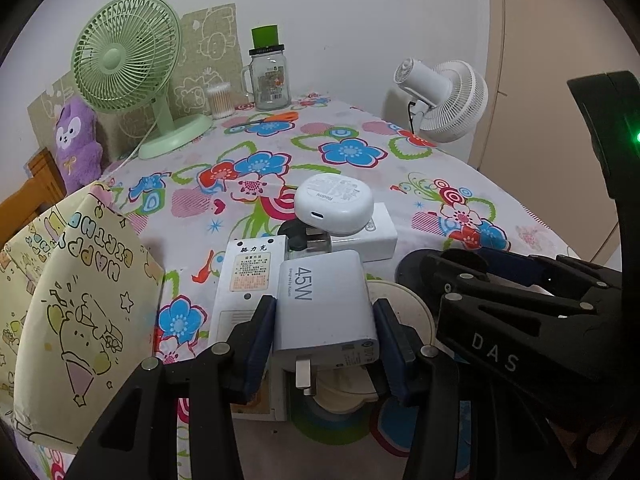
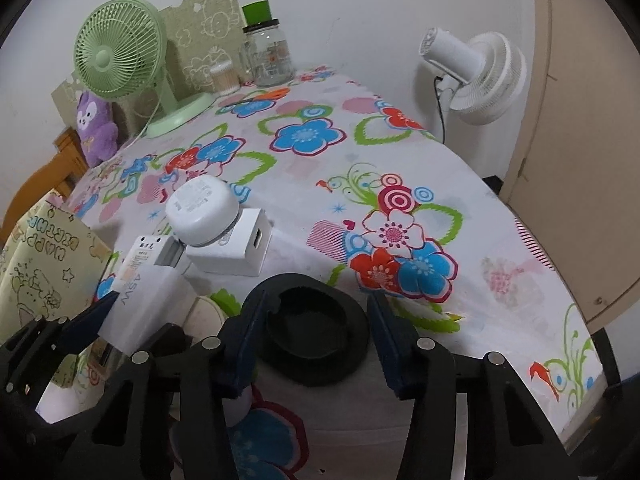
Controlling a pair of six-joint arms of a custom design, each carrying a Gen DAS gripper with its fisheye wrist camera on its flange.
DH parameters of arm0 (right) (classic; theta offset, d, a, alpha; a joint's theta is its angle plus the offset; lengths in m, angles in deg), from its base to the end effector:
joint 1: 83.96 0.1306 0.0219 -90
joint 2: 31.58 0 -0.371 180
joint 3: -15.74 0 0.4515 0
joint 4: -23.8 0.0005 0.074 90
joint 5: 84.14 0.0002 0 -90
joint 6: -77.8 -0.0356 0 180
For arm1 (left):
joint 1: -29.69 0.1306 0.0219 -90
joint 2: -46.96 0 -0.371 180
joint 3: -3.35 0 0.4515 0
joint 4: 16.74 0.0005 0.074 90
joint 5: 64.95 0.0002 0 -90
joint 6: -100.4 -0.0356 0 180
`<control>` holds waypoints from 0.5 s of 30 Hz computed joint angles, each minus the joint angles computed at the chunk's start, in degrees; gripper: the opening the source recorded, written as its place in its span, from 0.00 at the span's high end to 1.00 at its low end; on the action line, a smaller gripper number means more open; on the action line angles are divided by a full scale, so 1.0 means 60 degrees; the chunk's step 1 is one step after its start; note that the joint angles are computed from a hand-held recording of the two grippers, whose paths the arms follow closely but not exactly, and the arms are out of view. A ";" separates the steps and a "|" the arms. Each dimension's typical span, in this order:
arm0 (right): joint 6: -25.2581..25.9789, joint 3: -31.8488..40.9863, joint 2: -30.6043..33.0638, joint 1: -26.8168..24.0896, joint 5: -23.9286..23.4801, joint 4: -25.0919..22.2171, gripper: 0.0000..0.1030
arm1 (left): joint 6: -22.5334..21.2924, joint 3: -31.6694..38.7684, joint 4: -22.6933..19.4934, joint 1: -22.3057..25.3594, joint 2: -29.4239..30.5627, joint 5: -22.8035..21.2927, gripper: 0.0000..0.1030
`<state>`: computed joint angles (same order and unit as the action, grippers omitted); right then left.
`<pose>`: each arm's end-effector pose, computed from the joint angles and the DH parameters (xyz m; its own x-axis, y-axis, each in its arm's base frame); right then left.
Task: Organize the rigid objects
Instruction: 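Reach the left tool to the white wall charger and close on it, then lift the white charger with the left tool while the right tool grips the black lid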
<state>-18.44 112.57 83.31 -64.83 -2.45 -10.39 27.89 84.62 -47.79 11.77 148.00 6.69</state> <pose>0.6353 0.2253 0.2407 -0.7869 -0.1591 -0.5962 -0.3243 0.9287 0.1801 0.5607 -0.1700 0.2583 -0.7343 -0.0623 -0.6759 -0.1237 0.9914 0.0430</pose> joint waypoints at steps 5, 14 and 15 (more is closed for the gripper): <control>0.0078 -0.0194 -0.0225 0.0101 0.0610 0.0170 0.49 | 0.0115 0.0037 -0.0128 0.0034 -0.0023 0.0261 0.52; -0.0012 -0.0491 -0.0618 0.0100 0.0903 0.0222 0.49 | 0.0113 -0.0060 -0.0082 -0.0085 -0.0231 0.0428 0.52; -0.0044 -0.0536 -0.0685 0.0096 0.0934 0.0226 0.49 | 0.0109 -0.0048 -0.0088 -0.0095 -0.0247 0.0418 0.52</control>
